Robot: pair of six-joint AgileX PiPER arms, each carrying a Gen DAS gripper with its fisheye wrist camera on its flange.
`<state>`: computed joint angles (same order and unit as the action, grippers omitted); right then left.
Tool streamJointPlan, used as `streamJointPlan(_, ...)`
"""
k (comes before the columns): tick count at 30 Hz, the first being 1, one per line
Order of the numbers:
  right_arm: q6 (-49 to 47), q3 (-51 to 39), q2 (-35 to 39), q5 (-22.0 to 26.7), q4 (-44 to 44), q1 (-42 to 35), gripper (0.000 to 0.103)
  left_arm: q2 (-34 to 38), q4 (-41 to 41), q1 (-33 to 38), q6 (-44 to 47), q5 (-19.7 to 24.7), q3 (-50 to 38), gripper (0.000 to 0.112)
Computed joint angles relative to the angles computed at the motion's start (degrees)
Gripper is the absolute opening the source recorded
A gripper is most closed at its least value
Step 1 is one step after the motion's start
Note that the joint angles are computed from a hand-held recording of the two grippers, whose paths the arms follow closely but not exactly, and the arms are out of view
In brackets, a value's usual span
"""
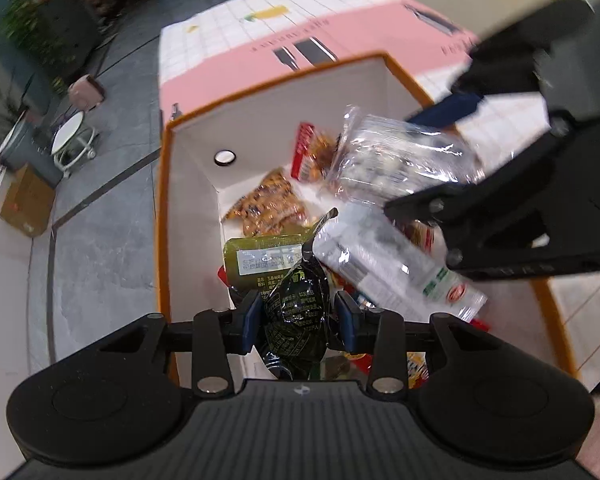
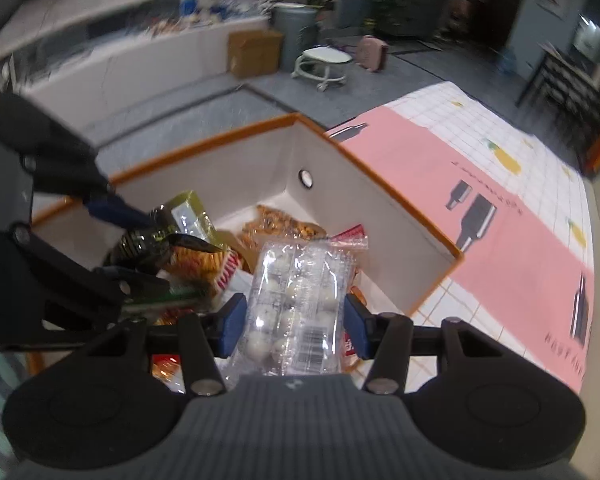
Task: Organize snacks
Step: 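Lift and carry the seaweed pack and egg tray over the orange box, then open both tools to drop the seaweed pack and egg tray into the box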
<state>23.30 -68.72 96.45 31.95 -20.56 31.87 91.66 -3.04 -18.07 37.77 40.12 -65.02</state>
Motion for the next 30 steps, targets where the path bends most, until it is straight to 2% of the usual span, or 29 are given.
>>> streamJointPlan(7, -6.05, -4.25, 5.27, 2.29, 1.22, 0.06, 0.051, 1.99, 6.16, -2.42, 0.17, -0.98, 0.97, 0.045)
streamJointPlan(20, -10.96, -8.28, 8.8, 4.69, 5.51, -1.1, 0.054, 4.0, 7.12, -2.1, -1.5, 1.94, -1.13, 0.046)
streamJointPlan(22, -11.71, -8.38, 9.03, 4.37, 7.03, -1.93, 0.054, 3.53, 6.0, -1.89, -1.05, 2.26, -1.39, 0.048)
streamJointPlan(26, -12.69, -8.27, 7.99, 4.36, 11.26, -3.59, 0.058, 2.56, 4.93, -1.87, -2.01, 2.56, -2.09, 0.064)
streamJointPlan(28, -11.01, -7.51, 6.84, 3.48, 10.6, -3.73, 0.067, 2.2, 3.8, -1.65, -1.7, 3.12, -2.6, 0.065)
streamJointPlan(30, -8.17, -6.45, 5.32, 2.5, 8.23, -3.39, 0.07, 0.83, 3.17, -1.69, -1.36, 3.56, -2.39, 0.066)
